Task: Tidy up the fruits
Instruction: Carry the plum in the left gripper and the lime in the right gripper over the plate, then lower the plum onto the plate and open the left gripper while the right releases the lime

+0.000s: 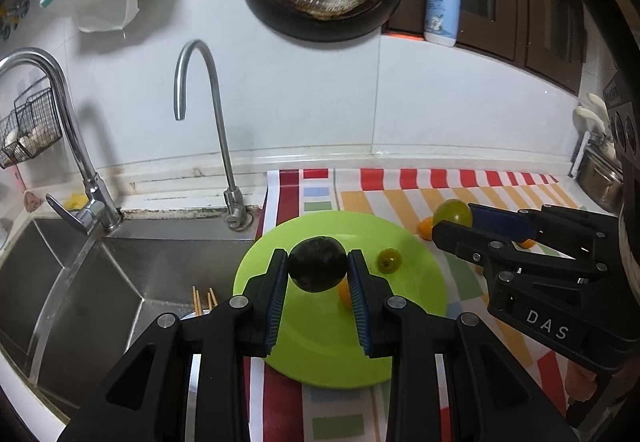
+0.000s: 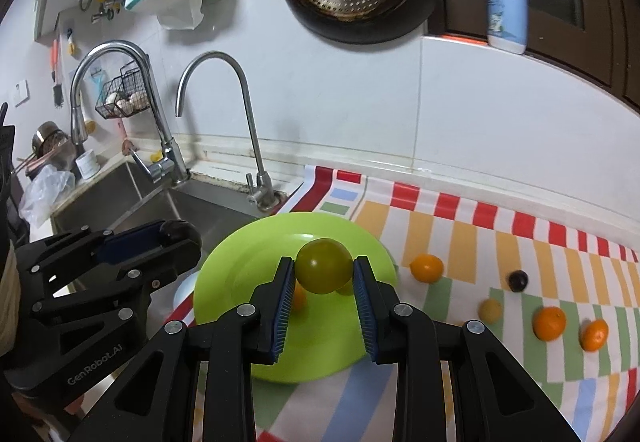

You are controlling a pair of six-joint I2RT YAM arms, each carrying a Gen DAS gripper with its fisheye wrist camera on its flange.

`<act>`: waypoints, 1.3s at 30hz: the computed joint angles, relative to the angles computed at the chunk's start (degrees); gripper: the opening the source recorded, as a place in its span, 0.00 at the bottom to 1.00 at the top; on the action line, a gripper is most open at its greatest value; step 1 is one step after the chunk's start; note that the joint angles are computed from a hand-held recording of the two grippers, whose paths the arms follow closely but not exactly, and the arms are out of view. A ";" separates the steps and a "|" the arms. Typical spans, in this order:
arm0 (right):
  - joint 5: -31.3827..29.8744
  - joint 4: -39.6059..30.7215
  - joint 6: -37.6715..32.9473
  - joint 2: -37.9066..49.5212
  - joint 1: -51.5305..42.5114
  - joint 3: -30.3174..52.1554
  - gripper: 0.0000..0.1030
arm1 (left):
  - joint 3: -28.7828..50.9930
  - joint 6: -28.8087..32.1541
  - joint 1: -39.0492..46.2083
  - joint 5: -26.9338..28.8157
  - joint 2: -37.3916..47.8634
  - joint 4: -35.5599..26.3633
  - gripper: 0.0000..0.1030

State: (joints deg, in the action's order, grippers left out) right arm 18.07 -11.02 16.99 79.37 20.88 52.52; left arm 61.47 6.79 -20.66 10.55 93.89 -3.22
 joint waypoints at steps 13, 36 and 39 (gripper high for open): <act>-8.52 2.74 -3.65 15.31 -7.00 8.11 0.30 | 12.93 1.63 -0.39 -1.28 15.68 -2.93 0.29; -10.08 4.92 -2.54 20.02 -9.67 9.99 0.42 | 16.94 2.41 -0.93 -3.62 18.71 -5.17 0.45; -8.58 5.00 -2.54 16.58 -9.11 7.63 0.42 | 15.20 1.22 -0.94 -3.47 15.84 -5.73 0.50</act>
State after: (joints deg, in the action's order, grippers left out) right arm 9.49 -6.02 14.45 95.95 11.77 60.15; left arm 76.67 8.01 -21.60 7.08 109.73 -8.95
